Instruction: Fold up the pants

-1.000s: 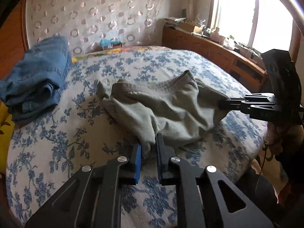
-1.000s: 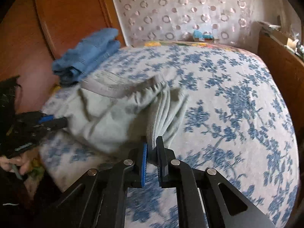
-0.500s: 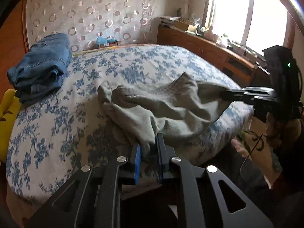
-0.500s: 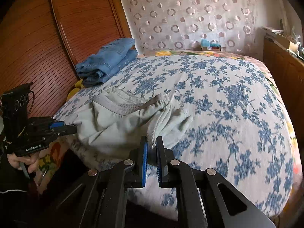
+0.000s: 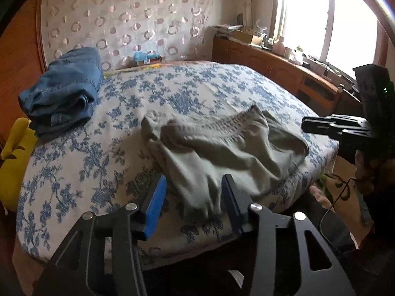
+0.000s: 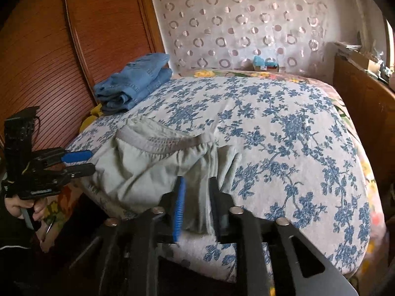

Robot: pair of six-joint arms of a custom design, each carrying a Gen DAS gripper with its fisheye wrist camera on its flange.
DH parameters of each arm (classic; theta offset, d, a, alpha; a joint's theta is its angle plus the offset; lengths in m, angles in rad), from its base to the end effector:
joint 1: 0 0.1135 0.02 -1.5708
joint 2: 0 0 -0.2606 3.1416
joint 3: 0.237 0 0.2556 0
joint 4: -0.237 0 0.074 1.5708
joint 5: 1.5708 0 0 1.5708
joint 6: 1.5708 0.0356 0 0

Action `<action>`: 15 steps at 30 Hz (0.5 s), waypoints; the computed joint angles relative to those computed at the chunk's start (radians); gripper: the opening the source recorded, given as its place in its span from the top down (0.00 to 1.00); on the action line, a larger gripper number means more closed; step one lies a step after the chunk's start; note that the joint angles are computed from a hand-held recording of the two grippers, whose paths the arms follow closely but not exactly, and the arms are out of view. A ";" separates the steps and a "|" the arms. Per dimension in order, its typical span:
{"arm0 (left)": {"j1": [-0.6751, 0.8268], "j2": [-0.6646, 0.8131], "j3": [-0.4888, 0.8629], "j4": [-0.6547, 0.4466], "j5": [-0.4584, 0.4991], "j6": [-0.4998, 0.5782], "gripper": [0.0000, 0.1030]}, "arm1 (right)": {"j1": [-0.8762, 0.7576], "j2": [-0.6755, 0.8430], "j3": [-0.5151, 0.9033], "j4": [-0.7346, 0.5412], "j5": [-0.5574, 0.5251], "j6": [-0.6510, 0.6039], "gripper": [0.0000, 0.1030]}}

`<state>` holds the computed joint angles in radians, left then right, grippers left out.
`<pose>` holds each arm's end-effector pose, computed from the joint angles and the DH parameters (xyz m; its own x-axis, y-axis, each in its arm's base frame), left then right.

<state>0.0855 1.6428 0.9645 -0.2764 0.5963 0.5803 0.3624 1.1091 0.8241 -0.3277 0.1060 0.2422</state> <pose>0.3301 0.0082 0.1798 -0.5415 0.4089 -0.7346 0.6572 0.7508 -0.0665 0.2339 0.0847 0.2716 -0.5872 0.0324 -0.8088 -0.1347 0.9814 0.1371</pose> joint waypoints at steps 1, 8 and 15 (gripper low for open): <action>0.000 0.005 0.010 0.000 0.001 -0.004 0.53 | -0.006 0.012 0.007 0.004 -0.009 -0.006 0.77; -0.039 0.086 0.112 0.019 -0.007 -0.044 0.54 | -0.066 0.152 0.071 0.087 -0.078 -0.047 0.63; -0.077 0.198 0.215 0.005 -0.019 -0.074 0.59 | -0.115 0.333 0.195 0.105 -0.143 -0.046 0.63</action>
<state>0.0086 1.8407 1.1799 -0.2717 0.5774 0.5058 0.2475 1.4425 1.0196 -0.2222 -0.0369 0.1963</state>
